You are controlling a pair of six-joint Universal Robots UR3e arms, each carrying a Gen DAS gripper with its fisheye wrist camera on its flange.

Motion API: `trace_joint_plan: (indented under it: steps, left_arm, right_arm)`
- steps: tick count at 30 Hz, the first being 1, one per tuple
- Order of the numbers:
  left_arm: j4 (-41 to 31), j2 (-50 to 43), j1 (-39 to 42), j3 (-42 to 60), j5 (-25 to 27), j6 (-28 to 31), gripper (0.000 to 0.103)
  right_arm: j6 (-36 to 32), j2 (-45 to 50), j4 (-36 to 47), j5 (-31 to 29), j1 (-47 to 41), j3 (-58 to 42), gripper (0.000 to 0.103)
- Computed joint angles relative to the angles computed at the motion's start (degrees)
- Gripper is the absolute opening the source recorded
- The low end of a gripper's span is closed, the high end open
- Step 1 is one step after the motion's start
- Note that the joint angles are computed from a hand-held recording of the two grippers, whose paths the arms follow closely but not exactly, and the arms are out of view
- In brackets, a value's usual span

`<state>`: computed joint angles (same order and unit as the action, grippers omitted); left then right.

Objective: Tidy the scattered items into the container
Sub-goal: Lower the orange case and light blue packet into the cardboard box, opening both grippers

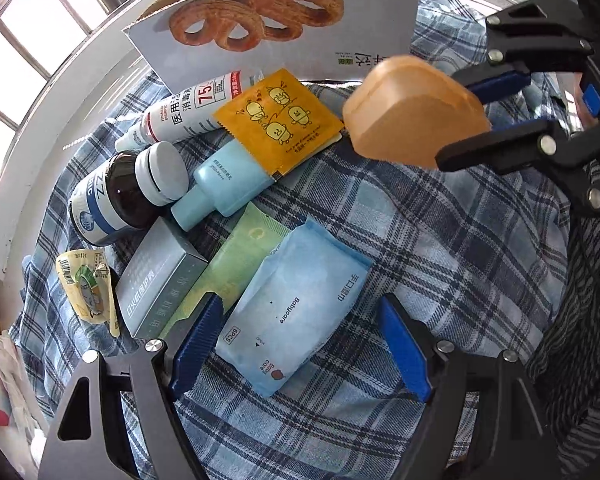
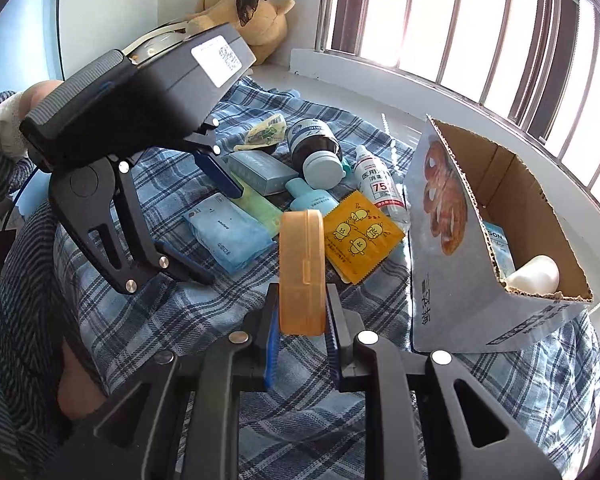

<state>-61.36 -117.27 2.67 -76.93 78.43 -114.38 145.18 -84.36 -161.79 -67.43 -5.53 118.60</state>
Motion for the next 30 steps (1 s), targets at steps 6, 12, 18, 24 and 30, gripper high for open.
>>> trace_joint_plan:
  steps: [6,12,18,24,30]
  left_arm:
    - [-7.4,0.4,1.7,3.9,-1.3,-1.3,0.044]
    - [-3.3,6.7,2.1,-4.0,-0.9,0.8,0.043]
    - [-4.5,10.2,2.1,-3.0,-3.4,0.1,0.043]
    - [2.1,9.9,-0.4,-0.1,-5.9,-4.7,0.043]
    - [4.6,4.9,-4.4,10.0,-7.3,-11.6,0.043]
  right_arm:
    - [2.7,1.1,-1.9,0.0,-0.8,0.3,0.018]
    - [3.4,-0.8,-3.8,0.3,-1.4,1.7,0.018]
    - [4.8,-2.8,-5.8,1.7,-2.2,1.8,0.018]
    - [10.3,-2.3,-11.0,-3.6,-2.1,-1.0,0.018]
    - [11.5,-2.5,-7.5,-6.8,-4.4,-5.9,0.018]
